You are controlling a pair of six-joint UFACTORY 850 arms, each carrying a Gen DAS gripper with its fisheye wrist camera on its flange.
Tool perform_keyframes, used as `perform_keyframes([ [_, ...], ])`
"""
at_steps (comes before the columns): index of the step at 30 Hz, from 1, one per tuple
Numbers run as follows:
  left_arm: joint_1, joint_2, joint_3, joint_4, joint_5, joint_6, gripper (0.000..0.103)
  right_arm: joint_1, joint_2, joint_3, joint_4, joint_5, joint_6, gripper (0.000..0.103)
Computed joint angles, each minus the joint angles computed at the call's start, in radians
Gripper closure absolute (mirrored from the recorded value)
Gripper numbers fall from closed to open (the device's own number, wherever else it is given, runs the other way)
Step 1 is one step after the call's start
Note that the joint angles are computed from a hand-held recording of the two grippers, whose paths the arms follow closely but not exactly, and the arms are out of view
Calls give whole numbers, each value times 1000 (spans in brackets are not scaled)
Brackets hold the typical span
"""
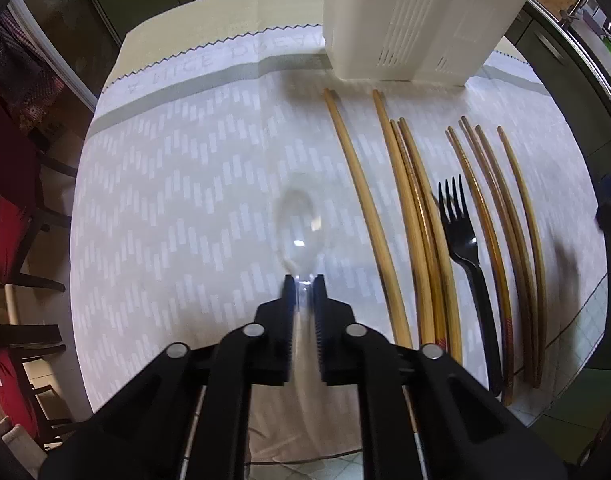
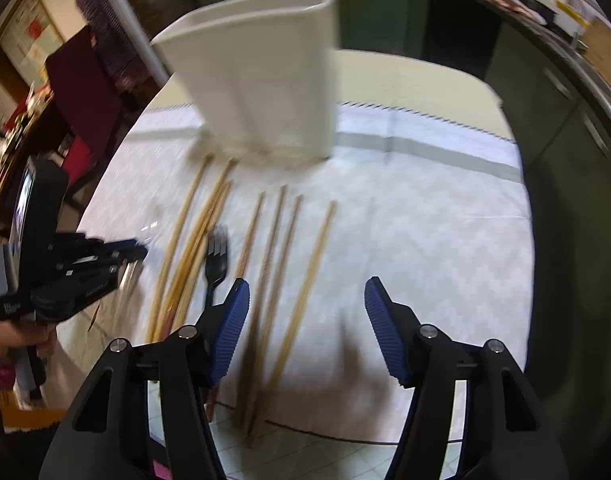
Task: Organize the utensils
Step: 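Lower the left tool and grasp the clear plastic spoon, then grasp the black fork with the right tool while the left tool holds the spoon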
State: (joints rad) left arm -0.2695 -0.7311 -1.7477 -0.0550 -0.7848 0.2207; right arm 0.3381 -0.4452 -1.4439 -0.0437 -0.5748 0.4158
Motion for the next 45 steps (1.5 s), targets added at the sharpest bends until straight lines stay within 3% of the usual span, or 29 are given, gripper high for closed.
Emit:
perform_keyframes([
  [3,9,-6,-9,32,-1,-18,94,21,-48,-60,-2,-58,-26,67],
  [11,57,-18,-25,45,-8,-15,95,46,-189,-210,169,-169,-200,74],
  [17,61,-18,-25,22,-8,25,94,72,-277,-316,142,-267,-183,75],
  [22,64,-31,-45,17,-12,39,94,87,-324,-382,110,-323,-162,82],
  [27,66,-14,-16,5,1,51,94,96,-369,-443,109,-362,-145,82],
  [29,67,-15,-18,-4,-2,60,95,96,-384,-464,106,-366,-131,92],
  [31,70,-14,-18,-19,-3,75,95,98,-386,-468,77,-365,-120,93],
  [35,71,-5,-8,-39,10,93,95,95,-347,-413,92,-301,-133,93],
  [45,85,78,-13,-228,57,227,95,60,-67,-100,256,140,-246,93],
])
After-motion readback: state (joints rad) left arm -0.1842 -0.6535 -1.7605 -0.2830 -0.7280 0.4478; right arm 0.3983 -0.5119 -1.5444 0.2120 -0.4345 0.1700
